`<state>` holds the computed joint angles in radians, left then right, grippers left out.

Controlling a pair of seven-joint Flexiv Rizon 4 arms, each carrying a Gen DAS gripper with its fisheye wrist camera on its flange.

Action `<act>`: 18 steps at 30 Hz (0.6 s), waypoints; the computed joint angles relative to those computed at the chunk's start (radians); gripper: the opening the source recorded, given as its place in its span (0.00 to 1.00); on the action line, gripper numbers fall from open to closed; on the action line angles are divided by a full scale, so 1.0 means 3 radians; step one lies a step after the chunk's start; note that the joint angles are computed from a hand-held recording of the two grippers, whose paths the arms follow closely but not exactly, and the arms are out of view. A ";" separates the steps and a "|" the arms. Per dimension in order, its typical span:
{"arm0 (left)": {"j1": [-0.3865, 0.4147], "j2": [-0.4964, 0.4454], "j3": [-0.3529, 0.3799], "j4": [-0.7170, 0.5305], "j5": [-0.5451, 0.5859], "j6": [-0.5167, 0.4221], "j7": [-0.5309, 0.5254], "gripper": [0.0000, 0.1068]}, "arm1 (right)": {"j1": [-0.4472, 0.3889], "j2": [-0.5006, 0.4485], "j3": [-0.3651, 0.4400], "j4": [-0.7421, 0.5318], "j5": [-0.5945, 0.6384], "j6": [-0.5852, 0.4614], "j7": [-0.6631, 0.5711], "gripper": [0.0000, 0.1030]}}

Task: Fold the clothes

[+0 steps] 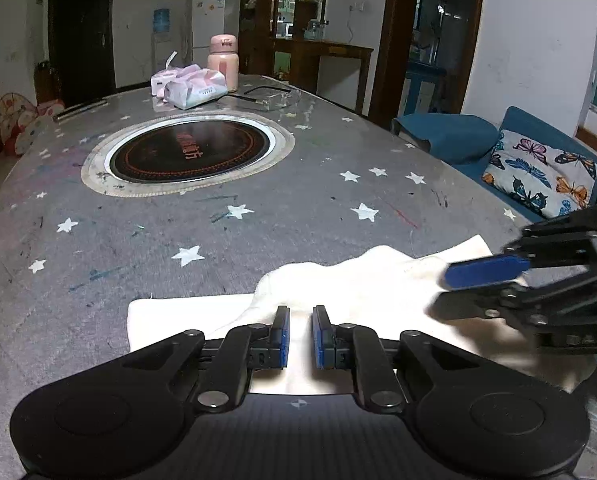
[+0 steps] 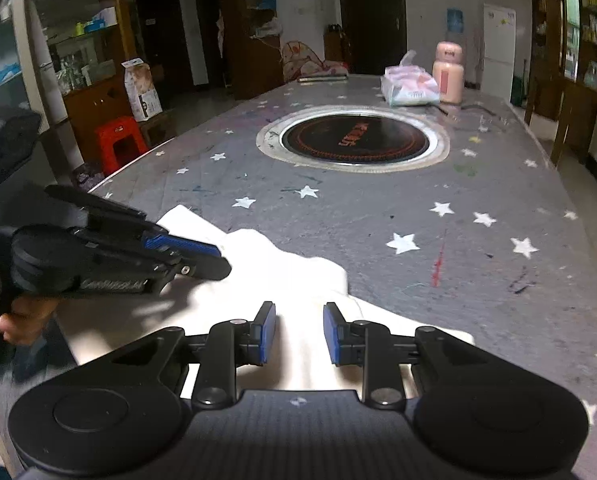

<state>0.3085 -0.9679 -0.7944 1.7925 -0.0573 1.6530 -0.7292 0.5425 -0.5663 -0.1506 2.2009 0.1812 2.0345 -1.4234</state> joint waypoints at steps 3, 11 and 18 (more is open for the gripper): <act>0.0004 -0.0003 -0.0007 0.0002 -0.0005 0.0003 -0.0019 0.14 | 0.0065 0.0035 -0.0027 0.0131 0.0124 0.0096 -0.0021 0.25; -0.0023 0.0006 0.0017 -0.0007 -0.0020 0.0012 -0.0059 0.14 | -0.0028 0.0051 0.0084 0.0258 0.0363 0.0411 0.0079 0.25; -0.0034 0.0011 0.0037 -0.0004 0.0017 0.0034 -0.0073 0.14 | 0.0165 0.0040 -0.0064 0.0322 0.0588 0.0365 -0.0098 0.24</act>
<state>0.2982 -0.9645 -0.7835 1.7913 -0.0522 1.6633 -0.7512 0.5920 -0.5543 -0.1698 2.2976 0.3575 2.1440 -1.4527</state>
